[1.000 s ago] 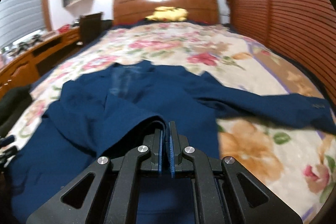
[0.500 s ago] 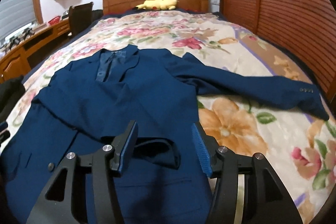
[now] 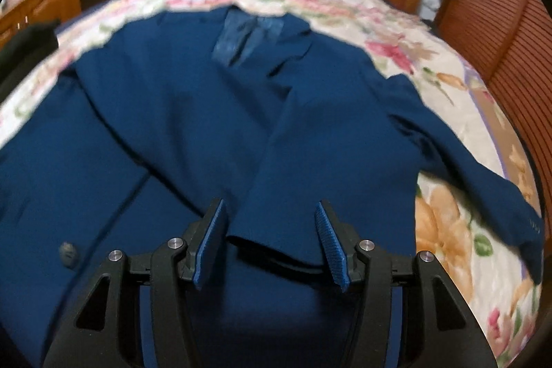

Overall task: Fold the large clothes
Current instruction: 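Move the right gripper to the other sleeve's buttoned cuff and grasp it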

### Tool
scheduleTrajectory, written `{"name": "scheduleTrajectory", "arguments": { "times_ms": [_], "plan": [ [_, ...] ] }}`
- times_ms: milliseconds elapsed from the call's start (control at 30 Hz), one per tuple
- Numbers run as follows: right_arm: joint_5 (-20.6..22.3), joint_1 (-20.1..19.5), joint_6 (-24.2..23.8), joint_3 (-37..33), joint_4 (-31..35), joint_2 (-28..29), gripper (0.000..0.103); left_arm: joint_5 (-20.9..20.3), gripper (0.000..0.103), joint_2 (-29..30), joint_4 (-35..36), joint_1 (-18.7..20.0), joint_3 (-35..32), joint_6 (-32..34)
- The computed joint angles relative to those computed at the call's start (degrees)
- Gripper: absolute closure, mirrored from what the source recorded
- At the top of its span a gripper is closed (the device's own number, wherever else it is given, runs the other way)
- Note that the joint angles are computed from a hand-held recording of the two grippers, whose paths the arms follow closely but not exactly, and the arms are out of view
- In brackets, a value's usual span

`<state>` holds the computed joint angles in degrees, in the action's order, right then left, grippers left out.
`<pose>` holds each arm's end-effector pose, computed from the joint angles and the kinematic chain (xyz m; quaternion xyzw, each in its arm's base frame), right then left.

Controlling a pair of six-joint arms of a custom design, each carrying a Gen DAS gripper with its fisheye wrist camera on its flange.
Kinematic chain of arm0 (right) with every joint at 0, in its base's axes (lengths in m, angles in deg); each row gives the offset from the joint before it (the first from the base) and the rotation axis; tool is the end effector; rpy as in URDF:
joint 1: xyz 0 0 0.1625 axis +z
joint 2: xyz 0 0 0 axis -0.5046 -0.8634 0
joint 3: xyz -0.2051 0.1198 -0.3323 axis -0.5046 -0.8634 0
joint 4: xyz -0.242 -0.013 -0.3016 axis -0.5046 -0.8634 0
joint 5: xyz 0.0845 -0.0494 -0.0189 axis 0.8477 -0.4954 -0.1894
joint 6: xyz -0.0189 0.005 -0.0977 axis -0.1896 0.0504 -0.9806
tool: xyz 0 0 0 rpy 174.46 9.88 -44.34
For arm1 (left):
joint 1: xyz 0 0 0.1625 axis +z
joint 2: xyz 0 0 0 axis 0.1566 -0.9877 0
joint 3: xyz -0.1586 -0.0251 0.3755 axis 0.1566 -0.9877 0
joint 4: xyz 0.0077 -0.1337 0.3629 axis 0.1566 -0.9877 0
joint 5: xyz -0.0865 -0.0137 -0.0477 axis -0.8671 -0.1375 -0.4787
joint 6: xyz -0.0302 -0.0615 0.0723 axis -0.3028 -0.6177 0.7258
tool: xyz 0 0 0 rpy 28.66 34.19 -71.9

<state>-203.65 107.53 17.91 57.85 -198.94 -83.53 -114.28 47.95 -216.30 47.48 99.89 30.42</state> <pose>-0.0903 -0.7997 0.2088 0.2337 -0.8356 0.2506 0.4293 -0.2316 -0.6853 -0.0208 0.3362 0.8452 -0.3528 0.2195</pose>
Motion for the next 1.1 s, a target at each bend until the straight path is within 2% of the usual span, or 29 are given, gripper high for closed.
{"name": "scheduleTrajectory", "arguments": {
  "times_ms": [67,100,200,267,400,433,500,567,633,733,1100],
  "plan": [
    [0.37,-0.32,0.72,-0.87,1.54,-0.42,0.085,-0.12,0.049,-0.03,0.09,-0.02,0.03,0.07],
    [1.15,-0.47,1.31,-0.86,1.45,-0.96,0.092,-0.17,0.049,-0.04,0.04,-0.02,0.07,0.14],
    [3.64,-0.92,4.52,-1.67,1.83,-2.52,0.094,-0.26,0.049,-0.02,0.23,-0.01,0.03,0.25],
    [1.41,-0.88,3.59,-5.08,-1.07,-1.03,0.095,-0.24,0.049,-0.01,0.27,-0.05,0.08,0.23],
    [-0.94,-1.44,5.83,-11.30,0.59,0.90,0.095,-0.33,0.049,0.04,0.52,-0.05,-0.08,-0.01],
    [-1.34,-1.52,6.07,-12.94,0.60,1.57,0.094,-0.28,0.049,0.03,0.61,-0.03,-0.12,-0.01],
    [-1.88,-1.45,5.73,-14.84,-0.44,2.49,0.085,-0.12,0.049,0.17,0.41,-0.23,-0.31,0.25],
    [-1.76,-1.58,5.75,-14.97,-1.15,2.25,0.055,-0.45,0.049,0.21,-0.36,-0.30,-0.24,1.06],
    [-0.63,-2.02,6.27,-13.97,-2.15,1.14,0.041,-1.40,0.049,0.14,-1.48,-0.62,0.03,1.77],
    [0.07,-2.86,7.13,-13.50,-3.35,-0.02,0.038,-3.04,0.049,0.13,-1.16,-1.00,-0.18,1.49],
    [0.12,-8.08,9.36,-12.78,-5.26,-4.99,0.037,-5.46,0.049,3.04,2.51,-1.81,-5.03,1.06]
  ]
}}
